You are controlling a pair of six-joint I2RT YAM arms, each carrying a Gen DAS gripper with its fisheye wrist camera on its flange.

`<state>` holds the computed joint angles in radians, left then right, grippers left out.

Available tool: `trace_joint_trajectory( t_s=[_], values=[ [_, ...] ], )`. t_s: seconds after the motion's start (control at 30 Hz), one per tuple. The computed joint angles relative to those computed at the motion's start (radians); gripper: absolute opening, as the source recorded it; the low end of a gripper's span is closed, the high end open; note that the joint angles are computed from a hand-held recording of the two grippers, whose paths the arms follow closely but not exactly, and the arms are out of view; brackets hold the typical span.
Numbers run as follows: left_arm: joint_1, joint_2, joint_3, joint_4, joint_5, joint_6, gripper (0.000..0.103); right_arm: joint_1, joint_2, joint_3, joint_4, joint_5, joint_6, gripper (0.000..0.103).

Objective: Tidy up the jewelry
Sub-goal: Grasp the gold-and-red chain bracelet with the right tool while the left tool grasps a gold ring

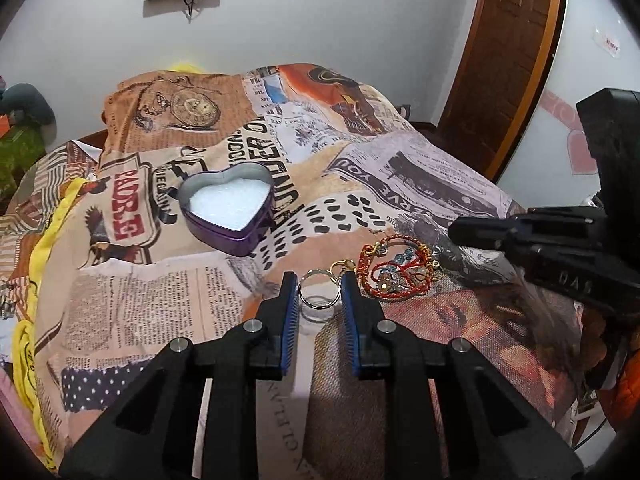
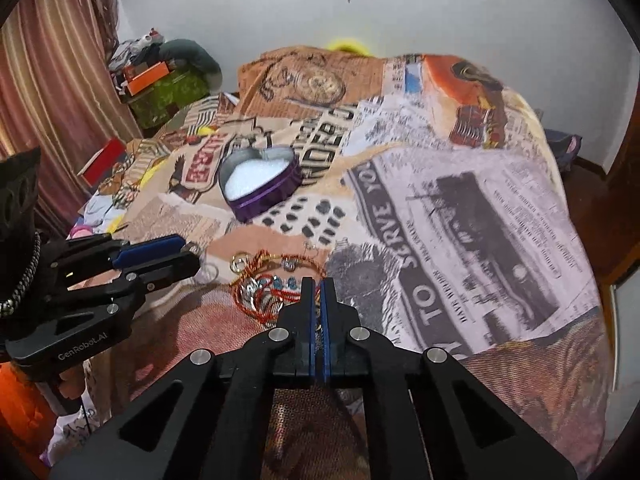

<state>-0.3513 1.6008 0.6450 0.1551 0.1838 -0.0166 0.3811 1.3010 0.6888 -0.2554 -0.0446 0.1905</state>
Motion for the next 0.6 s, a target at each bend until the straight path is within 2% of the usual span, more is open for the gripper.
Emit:
trace_joint_trajectory(
  t_s=[0.13, 0.27, 0.6],
  values=[
    [0.014, -0.028, -0.024, 0.006, 0.005, -0.002, 0.021, -0.020, -0.003, 0.016, -0.012, -0.017, 0.020, 0.003],
    [0.027, -0.035, -0.038, 0.011, 0.013, 0.002, 0.021, -0.037, 0.047, 0.046, -0.040, -0.038, 0.053, 0.016],
    [0.066, -0.008, -0.045, 0.033, 0.037, 0.014, 0.021, -0.008, 0.181, 0.099, -0.047, -0.003, 0.020, 0.016]
  ],
)
